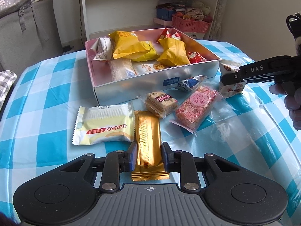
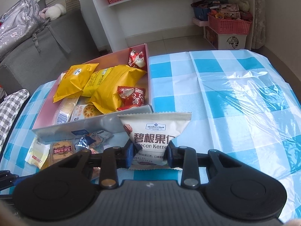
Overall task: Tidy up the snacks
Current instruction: 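Carry both packets into the pink box and open both tools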
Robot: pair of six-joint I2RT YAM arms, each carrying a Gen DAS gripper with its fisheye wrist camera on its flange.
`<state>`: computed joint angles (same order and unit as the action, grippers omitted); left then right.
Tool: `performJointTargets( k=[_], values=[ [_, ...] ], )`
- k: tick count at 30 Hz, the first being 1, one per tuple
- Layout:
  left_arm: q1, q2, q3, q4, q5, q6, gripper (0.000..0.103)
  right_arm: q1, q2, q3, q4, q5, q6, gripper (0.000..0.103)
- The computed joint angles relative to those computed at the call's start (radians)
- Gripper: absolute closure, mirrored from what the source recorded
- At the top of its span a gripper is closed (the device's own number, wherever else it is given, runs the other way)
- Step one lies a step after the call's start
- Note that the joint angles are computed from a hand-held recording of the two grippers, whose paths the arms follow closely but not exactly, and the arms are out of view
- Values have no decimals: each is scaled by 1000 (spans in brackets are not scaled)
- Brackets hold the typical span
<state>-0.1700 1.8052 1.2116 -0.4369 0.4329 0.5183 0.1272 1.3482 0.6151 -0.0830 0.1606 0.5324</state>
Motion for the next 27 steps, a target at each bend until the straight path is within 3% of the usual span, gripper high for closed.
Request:
performJointTargets(
  k=[15,27],
  values=[
    [32,-99,1,-66,83,15,79,29,-90,23,-79,6,10,73],
    [-3,-42,122,0,63,-114,78,57,-76,79,-44,19,75,73]
  ],
)
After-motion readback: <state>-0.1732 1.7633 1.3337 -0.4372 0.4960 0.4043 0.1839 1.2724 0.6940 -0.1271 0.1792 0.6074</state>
